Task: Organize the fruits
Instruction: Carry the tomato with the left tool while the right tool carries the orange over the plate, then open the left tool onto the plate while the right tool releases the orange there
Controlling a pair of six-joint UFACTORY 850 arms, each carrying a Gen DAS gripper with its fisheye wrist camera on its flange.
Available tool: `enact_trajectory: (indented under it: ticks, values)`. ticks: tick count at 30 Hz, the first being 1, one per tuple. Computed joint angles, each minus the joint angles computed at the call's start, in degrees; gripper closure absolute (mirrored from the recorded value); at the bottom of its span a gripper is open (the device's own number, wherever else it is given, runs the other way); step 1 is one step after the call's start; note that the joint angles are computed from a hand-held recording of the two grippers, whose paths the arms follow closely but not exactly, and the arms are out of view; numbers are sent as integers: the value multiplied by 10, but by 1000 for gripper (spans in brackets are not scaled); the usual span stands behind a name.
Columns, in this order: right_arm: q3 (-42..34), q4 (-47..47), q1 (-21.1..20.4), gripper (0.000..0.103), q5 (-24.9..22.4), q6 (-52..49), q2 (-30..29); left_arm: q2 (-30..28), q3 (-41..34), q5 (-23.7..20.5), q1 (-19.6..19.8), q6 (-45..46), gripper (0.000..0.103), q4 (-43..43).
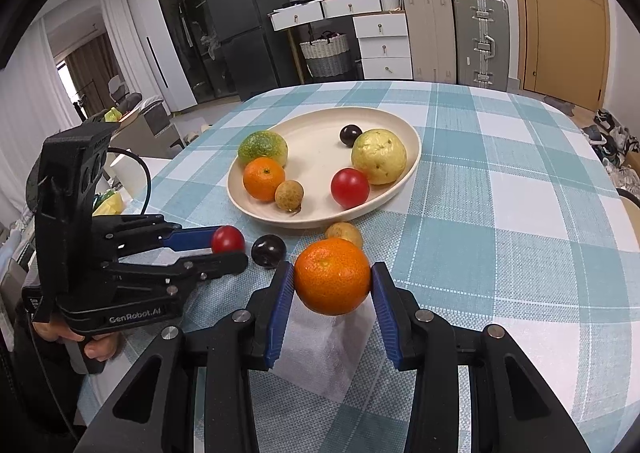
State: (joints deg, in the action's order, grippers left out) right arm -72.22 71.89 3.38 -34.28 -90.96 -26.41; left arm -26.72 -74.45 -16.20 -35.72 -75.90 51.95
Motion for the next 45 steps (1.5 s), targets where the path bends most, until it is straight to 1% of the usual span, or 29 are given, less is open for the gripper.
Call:
enact_trajectory:
  ticks: [3, 7, 12, 16, 19, 28, 34, 39, 45]
  values:
    - [1, 0, 1, 63, 0, -2, 0, 4, 4, 5, 0, -18, 75, 21]
    - [-7, -7, 3, 63, 2, 7, -5, 13, 10, 7, -1, -72, 75, 76]
    - [-24, -12, 7, 63, 0, 16, -12, 26, 15, 8, 0, -166, 75, 172]
    - [-45, -13, 14, 63, -5, 26, -22, 26, 5, 5, 5, -189, 75, 197]
    - [-64, -20, 19, 63, -13, 41, -34, 24, -4, 5, 10, -187, 75, 196]
    - [-124, -48, 35, 63, -12, 83, -71, 10, -31, 13, 28, -187, 75, 201]
    - [-148, -61, 42, 63, -8, 94, -89, -8, -57, 13, 40, -127, 75, 136]
    - [-162, -66, 48, 63, -15, 97, -100, -19, -77, 10, 46, -100, 75, 117]
    - [-168, -68, 53, 63, -9, 91, -103, -36, -106, 8, 51, -55, 75, 91]
